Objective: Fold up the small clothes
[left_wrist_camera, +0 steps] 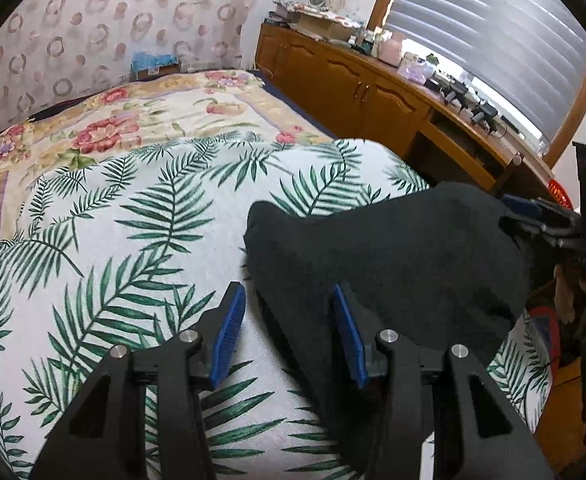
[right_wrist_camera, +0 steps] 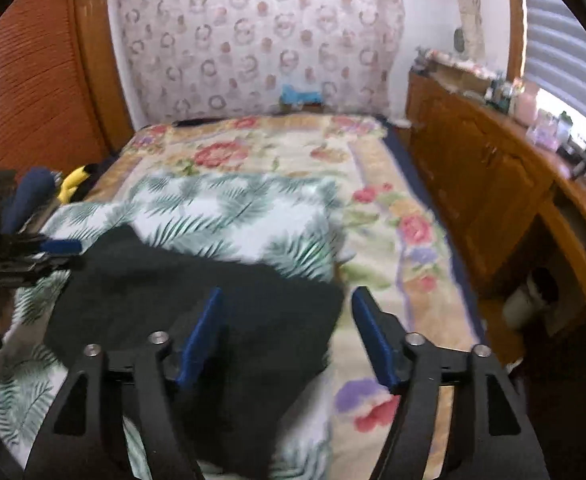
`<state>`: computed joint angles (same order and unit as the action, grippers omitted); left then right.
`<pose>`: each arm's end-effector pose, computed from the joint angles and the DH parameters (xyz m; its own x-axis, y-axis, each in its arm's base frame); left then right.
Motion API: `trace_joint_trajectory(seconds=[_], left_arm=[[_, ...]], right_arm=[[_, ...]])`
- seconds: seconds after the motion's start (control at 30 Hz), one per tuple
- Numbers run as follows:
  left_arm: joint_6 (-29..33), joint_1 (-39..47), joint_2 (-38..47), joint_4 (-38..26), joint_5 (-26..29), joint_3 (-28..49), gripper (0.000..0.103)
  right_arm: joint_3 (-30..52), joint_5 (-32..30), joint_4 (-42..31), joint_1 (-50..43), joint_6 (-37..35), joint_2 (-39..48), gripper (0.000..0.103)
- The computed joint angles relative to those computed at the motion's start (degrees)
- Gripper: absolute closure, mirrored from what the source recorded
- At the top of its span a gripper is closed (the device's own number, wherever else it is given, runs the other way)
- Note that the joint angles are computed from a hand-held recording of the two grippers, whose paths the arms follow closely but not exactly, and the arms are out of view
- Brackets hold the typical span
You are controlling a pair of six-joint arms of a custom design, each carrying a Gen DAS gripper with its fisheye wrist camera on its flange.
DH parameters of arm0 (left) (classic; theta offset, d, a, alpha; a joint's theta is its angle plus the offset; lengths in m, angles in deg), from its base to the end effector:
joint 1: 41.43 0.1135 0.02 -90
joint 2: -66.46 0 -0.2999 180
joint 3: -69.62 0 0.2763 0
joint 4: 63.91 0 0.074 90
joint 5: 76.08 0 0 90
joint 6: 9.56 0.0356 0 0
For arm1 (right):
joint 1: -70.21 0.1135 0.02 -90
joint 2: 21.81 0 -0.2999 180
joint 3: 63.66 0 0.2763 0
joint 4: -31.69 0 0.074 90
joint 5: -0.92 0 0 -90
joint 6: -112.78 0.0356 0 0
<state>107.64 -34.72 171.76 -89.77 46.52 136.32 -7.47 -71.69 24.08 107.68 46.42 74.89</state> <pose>0.3597 0.0230 0.1366 -0.7366 0.3011 -0.6057 0.5272 0.8165 -0.2353 0.2740 0.1967 0.1515 -0.7106 -0.0626 -0.7008 -0.1498 0.9867 0.0638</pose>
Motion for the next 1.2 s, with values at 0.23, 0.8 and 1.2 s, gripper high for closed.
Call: trace_joint_trajectory(seconds=[0.23,0.8,1.2], left_arm=[[1.7,-1.8,2.9,-0.3,-1.8,0.7,0.049],[0.8,-1.2,5.2,-3.1,4.4,3.4,0.077],[2.6,2.1,-8.1,-3.2,11.9,-2.8,0.089]], right_arm=[[2.7,-4.5,0.5,-1.2,3.6,8.2,0.028],[0.8,-18.9,9.4,-5.6,4.0,10.3,0.028],[-0.7,-17.6,9.2,-2.2,-0.6,3.7,0.082]])
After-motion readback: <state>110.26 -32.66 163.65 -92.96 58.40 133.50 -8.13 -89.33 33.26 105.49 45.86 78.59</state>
